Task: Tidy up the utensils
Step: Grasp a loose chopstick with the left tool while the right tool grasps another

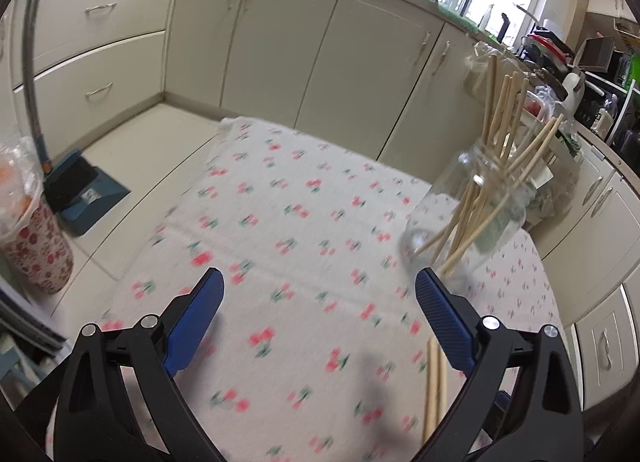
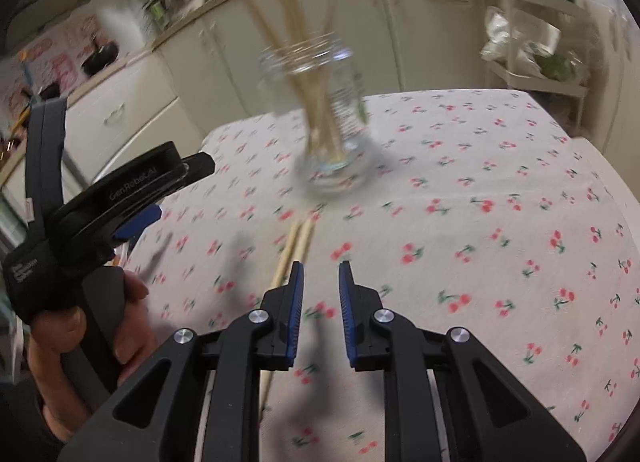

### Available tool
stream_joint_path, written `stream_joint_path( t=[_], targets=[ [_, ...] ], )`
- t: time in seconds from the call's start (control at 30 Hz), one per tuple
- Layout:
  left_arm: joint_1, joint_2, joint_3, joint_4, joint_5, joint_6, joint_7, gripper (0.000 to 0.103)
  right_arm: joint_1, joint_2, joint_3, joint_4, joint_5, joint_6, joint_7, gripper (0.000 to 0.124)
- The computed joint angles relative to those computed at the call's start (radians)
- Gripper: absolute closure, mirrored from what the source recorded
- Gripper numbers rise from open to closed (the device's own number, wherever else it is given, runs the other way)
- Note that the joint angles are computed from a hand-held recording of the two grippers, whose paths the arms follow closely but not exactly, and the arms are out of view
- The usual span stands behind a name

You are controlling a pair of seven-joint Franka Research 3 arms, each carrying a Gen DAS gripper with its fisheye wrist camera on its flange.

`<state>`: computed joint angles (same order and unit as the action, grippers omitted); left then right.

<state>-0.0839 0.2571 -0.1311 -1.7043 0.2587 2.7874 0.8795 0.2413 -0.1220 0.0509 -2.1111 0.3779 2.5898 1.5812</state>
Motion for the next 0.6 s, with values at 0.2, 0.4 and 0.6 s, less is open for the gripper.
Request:
stream_joint_path(
  t=[0.2, 0.4, 0.6],
  targets=[
    [0.019, -0.093, -0.009, -0.095, -0.024, -0.026, 0.041, 0.011, 0.009, 0.008, 0.019, 0.020, -0.101, -0.094, -0.004, 0.105],
    [0.013, -0.114, -0.031, -0.096, -0.065, -0.080, 0.127, 0.011, -0.007, -0.053, 0.027, -0.006, -0.248, -0.177, 0.071, 0.105],
    [-0.054, -0.053, -0.037, 0.004, 0.044, -0.186, 0.199, 0.011, -0.050, -0.169, -0.006, -0.108, -0.219, -0.215, 0.089, 0.107]
  ],
)
